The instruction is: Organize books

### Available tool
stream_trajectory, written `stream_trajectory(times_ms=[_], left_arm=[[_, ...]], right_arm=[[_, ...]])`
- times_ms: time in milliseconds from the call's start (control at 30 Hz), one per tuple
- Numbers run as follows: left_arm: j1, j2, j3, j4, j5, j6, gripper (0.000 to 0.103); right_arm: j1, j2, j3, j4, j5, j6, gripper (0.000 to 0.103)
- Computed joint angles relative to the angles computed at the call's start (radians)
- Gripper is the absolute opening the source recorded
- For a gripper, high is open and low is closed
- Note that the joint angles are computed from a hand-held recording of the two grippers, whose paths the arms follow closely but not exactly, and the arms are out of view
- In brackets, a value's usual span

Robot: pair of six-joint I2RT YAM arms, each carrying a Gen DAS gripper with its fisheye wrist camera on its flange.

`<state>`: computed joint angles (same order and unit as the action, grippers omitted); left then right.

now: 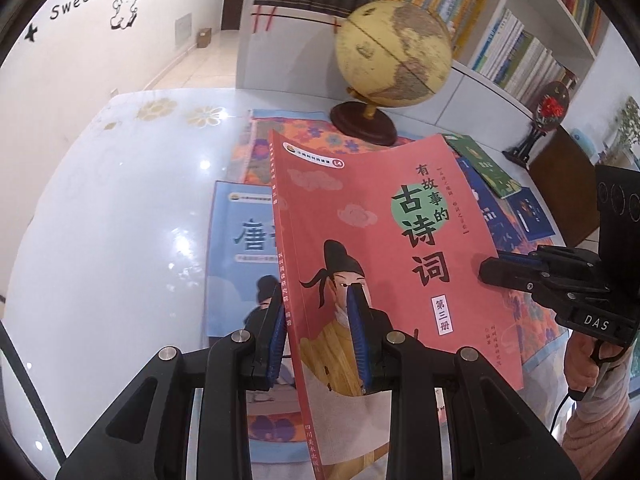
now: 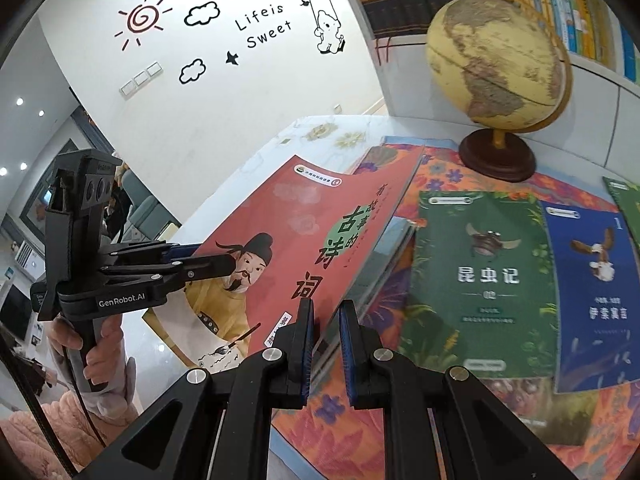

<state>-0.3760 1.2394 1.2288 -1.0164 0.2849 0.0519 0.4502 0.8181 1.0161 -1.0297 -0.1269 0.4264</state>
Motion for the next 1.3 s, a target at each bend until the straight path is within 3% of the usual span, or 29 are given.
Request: stream_trajectory(times_ms=[400, 900, 1133, 1300], left_arm=[[0.084, 0.073, -0.033, 0.041, 0.026, 0.032, 0.026], [0.135, 0.170, -0.058, 0.080, 0.050, 0.054, 0.026], [0.128, 0.169, -0.055, 0.081, 0.023, 0.052, 0.028], [0.113, 0.151, -0.060, 0.108, -0.069, 0.032, 0.029]], right_arm=[[0.034, 0.109, -0.039, 0.127, 0.019, 0.032, 0.012], [-0.028, 0.174, -0.168, 0.245, -0.051, 0.074, 0.014], [-0.035, 0.179, -0.181, 0.259, -0.063, 0.090, 0.014], [-0.039, 0.176, -0.186, 0.263, -0.070, 0.099, 0.015]])
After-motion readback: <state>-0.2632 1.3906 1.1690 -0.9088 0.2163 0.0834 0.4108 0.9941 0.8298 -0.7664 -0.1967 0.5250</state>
